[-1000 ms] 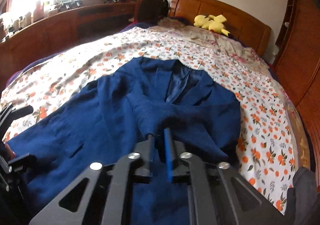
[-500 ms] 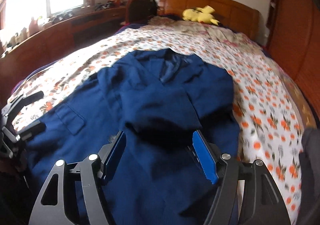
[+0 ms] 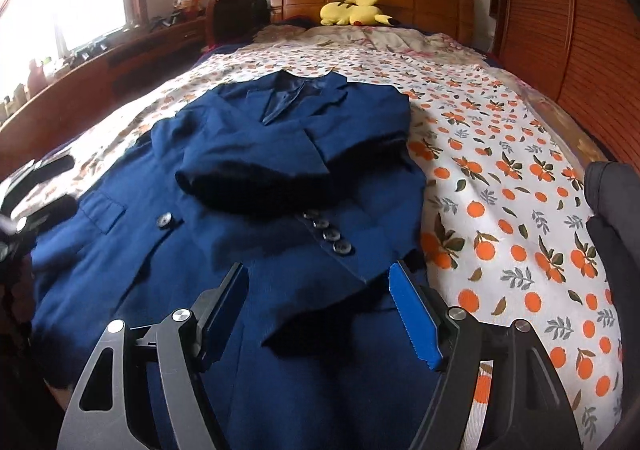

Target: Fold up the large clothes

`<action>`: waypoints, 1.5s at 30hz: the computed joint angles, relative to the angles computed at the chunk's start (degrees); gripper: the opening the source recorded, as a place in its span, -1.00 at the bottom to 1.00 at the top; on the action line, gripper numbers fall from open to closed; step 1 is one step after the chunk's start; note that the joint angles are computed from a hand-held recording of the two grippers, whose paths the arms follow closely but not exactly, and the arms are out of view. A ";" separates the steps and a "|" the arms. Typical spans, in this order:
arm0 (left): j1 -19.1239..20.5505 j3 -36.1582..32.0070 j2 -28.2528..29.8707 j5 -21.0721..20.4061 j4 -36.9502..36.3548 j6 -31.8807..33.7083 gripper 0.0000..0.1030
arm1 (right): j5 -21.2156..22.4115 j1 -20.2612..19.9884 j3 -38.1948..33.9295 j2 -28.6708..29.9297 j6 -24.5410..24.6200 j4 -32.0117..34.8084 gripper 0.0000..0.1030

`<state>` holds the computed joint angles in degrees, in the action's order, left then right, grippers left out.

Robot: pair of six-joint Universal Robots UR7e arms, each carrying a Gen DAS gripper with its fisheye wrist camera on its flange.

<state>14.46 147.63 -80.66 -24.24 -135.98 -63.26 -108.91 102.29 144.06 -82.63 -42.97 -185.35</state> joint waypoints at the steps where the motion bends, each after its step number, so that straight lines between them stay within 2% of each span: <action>1: 1.24 -0.93 1.60 -0.21 -2.24 2.19 0.95 | 0.74 -0.53 0.65 -0.52 -0.67 -0.51 0.36; 9: 11.01 -11.88 13.04 -2.20 -12.61 18.15 0.95 | 5.65 -2.91 2.76 -6.07 -2.63 3.50 0.35; 14: 16.22 -21.62 20.10 -3.85 -13.39 27.18 0.86 | 9.76 -5.44 3.04 -11.27 -3.80 7.63 0.35; 19: 20.83 -31.17 26.49 -8.01 -10.34 30.93 0.75 | 12.60 -7.72 2.63 -14.43 -4.32 11.45 0.35; 24: 23.52 -37.37 31.49 -9.67 -4.88 31.49 0.69 | 14.19 -8.38 2.83 -16.78 -5.38 13.57 0.35; 27: 24.58 -40.46 33.76 -9.47 1.80 29.50 0.68 | 15.15 -8.87 2.85 -18.22 -5.52 15.00 0.35; 30: 25.16 -42.70 35.22 -8.25 7.72 27.70 0.44 | 15.75 -8.87 2.80 -18.85 -5.48 15.50 0.35; 32: 25.16 -43.50 35.47 -6.60 12.28 24.88 -0.04 | 15.85 -8.68 2.87 -18.91 -5.53 15.45 0.35; 33: 25.10 -43.56 35.31 -6.36 13.52 24.21 -0.15 | 15.80 -8.58 2.90 -18.73 -5.58 15.24 0.35; 34: 24.88 -43.14 34.84 -6.13 14.06 23.99 -0.50 | 15.70 -8.38 2.97 -18.58 -5.62 15.08 0.35; 35: 24.59 -42.86 34.34 -5.72 15.12 23.23 -0.76 | 15.66 -8.23 3.06 -18.51 -5.72 14.97 0.35; 38: 22.81 -38.64 30.76 -4.72 10.27 24.55 -0.79 | 15.47 -7.69 3.48 -17.84 -6.10 13.72 0.35; 42: 19.38 -32.69 25.03 -2.79 7.75 21.86 -0.82 | 13.78 -6.77 4.01 -15.75 -6.43 11.20 0.35; 45: 16.68 -28.97 20.40 -1.29 10.55 16.49 -0.83 | 12.65 -5.84 4.42 -14.52 -6.27 9.17 0.35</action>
<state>31.14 118.66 -60.26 -25.53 -125.43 -46.77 -96.27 96.44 148.48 -97.15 -49.25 -176.18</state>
